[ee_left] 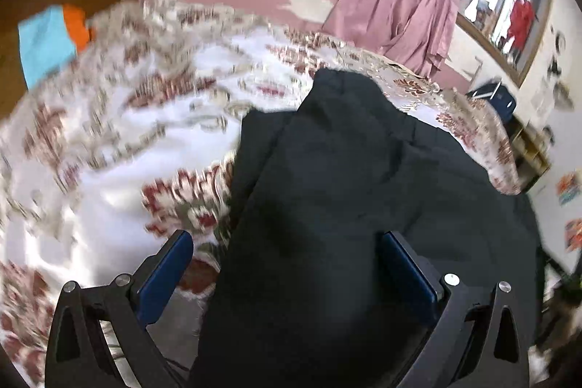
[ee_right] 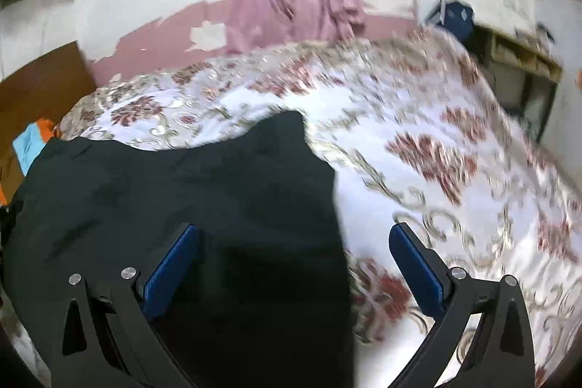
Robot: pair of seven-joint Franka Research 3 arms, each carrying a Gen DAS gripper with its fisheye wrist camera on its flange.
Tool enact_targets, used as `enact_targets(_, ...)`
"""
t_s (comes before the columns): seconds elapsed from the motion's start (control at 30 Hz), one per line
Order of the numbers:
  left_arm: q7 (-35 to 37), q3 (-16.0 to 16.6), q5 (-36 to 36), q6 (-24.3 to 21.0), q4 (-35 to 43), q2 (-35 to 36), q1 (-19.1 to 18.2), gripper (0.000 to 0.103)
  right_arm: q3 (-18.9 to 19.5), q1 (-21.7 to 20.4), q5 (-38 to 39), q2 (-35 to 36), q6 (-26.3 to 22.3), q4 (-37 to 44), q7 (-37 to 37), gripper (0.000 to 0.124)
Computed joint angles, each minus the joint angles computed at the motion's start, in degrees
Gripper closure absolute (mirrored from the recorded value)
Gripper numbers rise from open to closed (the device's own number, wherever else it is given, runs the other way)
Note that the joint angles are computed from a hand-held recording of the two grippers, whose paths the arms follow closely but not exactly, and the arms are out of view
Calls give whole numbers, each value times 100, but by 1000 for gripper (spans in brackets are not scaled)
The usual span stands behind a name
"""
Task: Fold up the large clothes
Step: 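Press the folded black jacket flat with both open tools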
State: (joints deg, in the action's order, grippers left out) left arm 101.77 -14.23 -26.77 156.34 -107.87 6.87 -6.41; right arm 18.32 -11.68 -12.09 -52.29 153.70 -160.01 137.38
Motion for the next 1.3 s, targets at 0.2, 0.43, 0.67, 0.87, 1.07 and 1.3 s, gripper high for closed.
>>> enact_targets(0.2,238,-77,-888,-774,378,281,224,0,-676,446,812,113,852,-560,-342,22)
enact_targets(0.43,468,-89,-1038,-1199,612,430,293,0,-1920,1702,1765,809,1492,-604,-1695,22)
enact_targets(0.67,1113,-148,-1410,-1858,806,500,364,0,-3458,3420,2768,1115,1466,-291,-3313,22)
enact_targets(0.87,1101,-103,-1488,-2182,942,559,362,0,-3621,3866,3575,1256,1606,-189,-3627,22)
enact_targets(1.07,574,-27,-660,-2391,1201,657,163,0,-2551,3113,3918,1514,1618,-143,-3080,22)
enact_targets(1.3,916,-124,-805,-2572,1111,542,283,0,-1589,2411,3914,1647,1382,37,-2516,22)
